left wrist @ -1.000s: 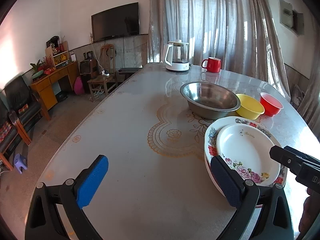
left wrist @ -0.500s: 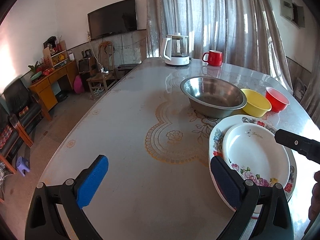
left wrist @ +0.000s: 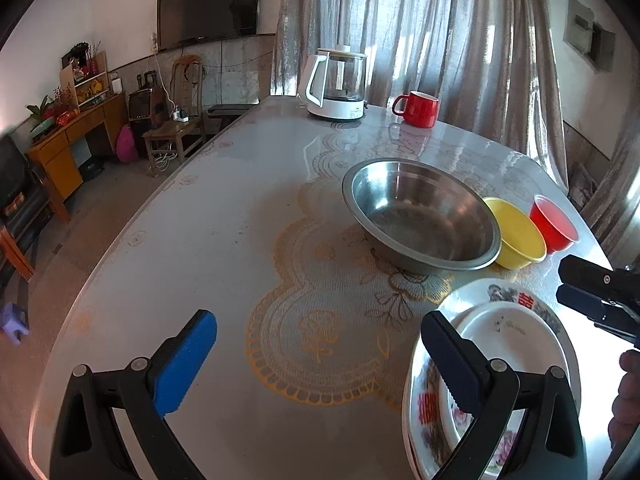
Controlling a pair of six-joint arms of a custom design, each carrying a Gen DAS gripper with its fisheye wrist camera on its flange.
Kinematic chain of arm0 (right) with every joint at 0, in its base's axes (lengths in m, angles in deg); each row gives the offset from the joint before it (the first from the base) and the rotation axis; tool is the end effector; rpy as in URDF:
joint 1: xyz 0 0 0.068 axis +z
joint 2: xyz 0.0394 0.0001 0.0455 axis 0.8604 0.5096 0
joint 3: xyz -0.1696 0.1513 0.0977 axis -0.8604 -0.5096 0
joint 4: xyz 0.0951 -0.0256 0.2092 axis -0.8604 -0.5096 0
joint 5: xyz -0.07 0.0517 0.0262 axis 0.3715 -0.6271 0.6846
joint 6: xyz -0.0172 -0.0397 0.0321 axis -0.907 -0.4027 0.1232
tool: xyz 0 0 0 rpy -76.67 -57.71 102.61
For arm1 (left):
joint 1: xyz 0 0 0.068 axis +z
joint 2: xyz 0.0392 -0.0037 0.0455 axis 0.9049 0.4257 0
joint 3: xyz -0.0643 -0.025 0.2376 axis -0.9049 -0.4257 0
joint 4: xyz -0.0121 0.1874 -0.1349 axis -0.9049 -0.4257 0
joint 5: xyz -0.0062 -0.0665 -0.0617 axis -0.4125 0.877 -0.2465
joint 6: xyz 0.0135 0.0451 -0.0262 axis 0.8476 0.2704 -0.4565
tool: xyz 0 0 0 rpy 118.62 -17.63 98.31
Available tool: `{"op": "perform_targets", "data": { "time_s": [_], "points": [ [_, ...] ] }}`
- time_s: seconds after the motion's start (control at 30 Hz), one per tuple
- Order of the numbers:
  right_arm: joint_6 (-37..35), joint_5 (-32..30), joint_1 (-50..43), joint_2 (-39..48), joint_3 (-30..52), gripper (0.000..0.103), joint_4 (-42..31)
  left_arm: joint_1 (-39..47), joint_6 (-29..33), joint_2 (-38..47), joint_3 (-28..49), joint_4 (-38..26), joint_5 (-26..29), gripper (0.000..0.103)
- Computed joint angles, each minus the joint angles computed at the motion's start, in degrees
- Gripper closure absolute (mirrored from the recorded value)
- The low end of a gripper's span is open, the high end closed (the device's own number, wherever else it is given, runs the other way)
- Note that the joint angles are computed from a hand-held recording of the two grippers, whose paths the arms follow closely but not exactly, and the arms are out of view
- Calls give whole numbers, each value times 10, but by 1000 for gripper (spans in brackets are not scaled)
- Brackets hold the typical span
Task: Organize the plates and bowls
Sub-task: 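Move both grippers to the steel basin rim and close on it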
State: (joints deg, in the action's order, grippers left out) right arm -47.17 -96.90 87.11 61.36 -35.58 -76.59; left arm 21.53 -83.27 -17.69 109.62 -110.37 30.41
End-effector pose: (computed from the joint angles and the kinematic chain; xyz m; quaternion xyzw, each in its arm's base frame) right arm 0.2461 0.1410 0.1853 -0.0368 0.8992 0.3178 0.2984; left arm 0.1661 -0.1309 0.1921 -0.1053 0.9239 -0.0001 0.3679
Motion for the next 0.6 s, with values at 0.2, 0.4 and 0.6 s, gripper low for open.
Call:
{"op": "perform_targets", "data": {
  "time_s": [0.2,0.4,0.6],
  "points": [
    [-1,-34,-31,78,76,27,-19,78,76,55,27,63,59,1],
    [9,-62,-41,150,143,27,-22,141,118,107,62,111,138,1],
    [-1,-59,-34,213,212,34,-58,175,136,180,116,136,165,4]
  ]
}}
